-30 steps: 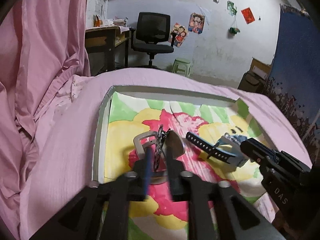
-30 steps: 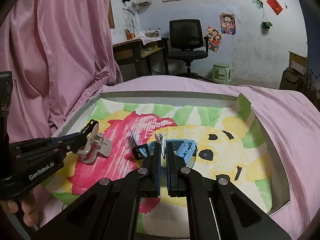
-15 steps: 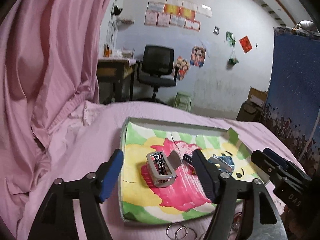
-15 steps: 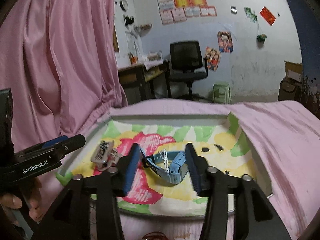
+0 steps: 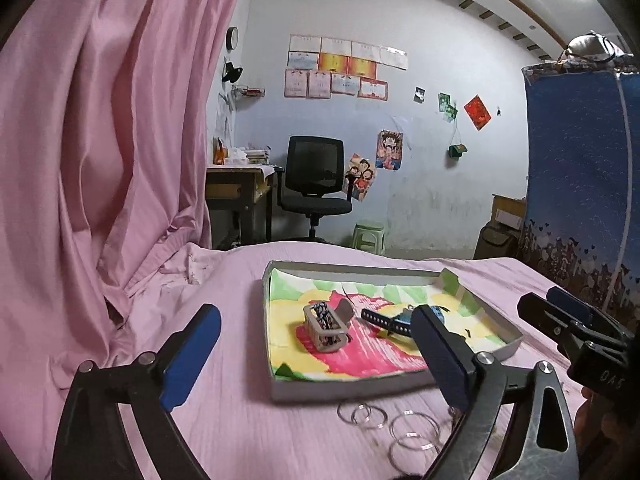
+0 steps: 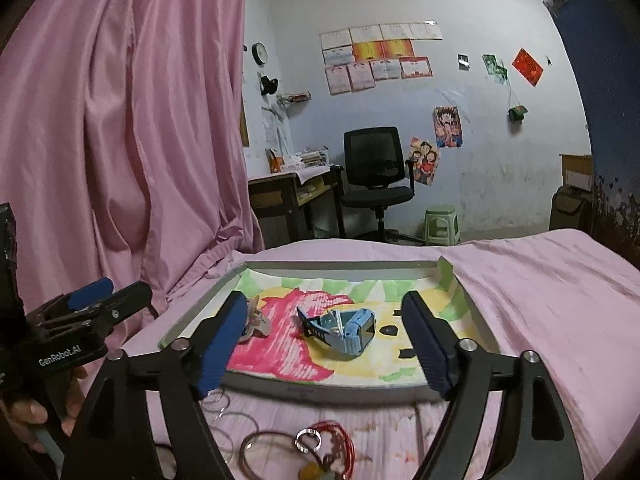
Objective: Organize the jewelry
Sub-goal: 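Pull both tools back from the tray toward the remaining jewelry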
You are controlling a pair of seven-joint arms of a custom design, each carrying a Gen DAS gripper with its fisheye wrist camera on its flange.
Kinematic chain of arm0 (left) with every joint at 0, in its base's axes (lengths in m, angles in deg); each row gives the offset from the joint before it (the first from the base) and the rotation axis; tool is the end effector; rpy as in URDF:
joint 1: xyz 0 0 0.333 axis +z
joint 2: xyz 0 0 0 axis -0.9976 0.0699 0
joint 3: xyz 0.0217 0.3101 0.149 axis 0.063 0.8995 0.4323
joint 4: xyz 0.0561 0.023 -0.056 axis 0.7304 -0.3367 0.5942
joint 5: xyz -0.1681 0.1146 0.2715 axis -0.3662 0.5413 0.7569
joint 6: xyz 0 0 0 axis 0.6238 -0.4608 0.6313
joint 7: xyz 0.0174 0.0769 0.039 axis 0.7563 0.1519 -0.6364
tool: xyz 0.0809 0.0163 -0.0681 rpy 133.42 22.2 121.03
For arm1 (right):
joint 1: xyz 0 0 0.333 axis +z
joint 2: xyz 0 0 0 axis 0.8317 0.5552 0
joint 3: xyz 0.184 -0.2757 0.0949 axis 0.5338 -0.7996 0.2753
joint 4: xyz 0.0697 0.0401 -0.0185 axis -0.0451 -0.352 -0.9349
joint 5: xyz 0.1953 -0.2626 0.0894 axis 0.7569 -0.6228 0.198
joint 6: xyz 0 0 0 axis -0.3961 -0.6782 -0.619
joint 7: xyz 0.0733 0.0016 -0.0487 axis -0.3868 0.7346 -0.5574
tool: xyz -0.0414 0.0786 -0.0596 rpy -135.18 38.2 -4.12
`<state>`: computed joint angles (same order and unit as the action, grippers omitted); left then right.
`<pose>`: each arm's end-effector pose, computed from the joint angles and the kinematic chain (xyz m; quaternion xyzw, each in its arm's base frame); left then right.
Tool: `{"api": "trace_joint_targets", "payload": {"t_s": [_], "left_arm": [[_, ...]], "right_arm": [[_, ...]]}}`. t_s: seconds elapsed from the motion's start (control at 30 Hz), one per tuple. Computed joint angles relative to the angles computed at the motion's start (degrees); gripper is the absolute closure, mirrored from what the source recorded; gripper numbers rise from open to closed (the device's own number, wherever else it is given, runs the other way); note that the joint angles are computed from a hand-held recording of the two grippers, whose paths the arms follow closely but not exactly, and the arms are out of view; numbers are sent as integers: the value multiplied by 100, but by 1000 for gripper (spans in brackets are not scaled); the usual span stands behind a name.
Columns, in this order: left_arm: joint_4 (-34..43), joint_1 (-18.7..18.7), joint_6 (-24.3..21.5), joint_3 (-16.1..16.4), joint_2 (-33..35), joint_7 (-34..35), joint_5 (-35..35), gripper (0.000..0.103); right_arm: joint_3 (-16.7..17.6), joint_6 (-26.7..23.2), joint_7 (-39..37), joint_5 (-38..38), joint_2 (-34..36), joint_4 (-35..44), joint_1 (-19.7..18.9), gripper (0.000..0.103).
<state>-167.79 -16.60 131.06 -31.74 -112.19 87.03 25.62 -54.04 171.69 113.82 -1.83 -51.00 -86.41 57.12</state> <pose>0.4570 -0.2268 0.5566 -0.6745 0.4288 -0.3545 0.4853 0.5724 0.2679 0.5563 -0.6733 0.4068 -0.2293 0.5732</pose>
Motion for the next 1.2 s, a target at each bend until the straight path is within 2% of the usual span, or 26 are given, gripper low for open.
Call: {"api": "trace_joint_targets", "payload": {"t_s": [0.23, 0.67, 0.93, 1.1, 1.2], "left_arm": [[-425, -550, 38, 280, -242, -95, 17, 2], [-811, -1232, -225, 443, -446, -234, 165, 2], [-882, -1541, -472, 490, -48, -266, 304, 2], [-868, -1681, -608, 486, 392, -214, 457, 2], [-868, -1722, -644, 473, 562, -231, 553, 2]], "right_arm": [[-443, 495, 179, -98, -421, -638, 140, 13], [-1215, 952, 413, -402, -1004, -1551, 506, 13], [-1305, 828, 900, -930, -1150, -1734, 421, 13], [-1178, 567, 1544, -1703, -1132, -1608, 178, 13], [-953, 321, 2234, -2484, -1075, -1387, -107, 13]]}}
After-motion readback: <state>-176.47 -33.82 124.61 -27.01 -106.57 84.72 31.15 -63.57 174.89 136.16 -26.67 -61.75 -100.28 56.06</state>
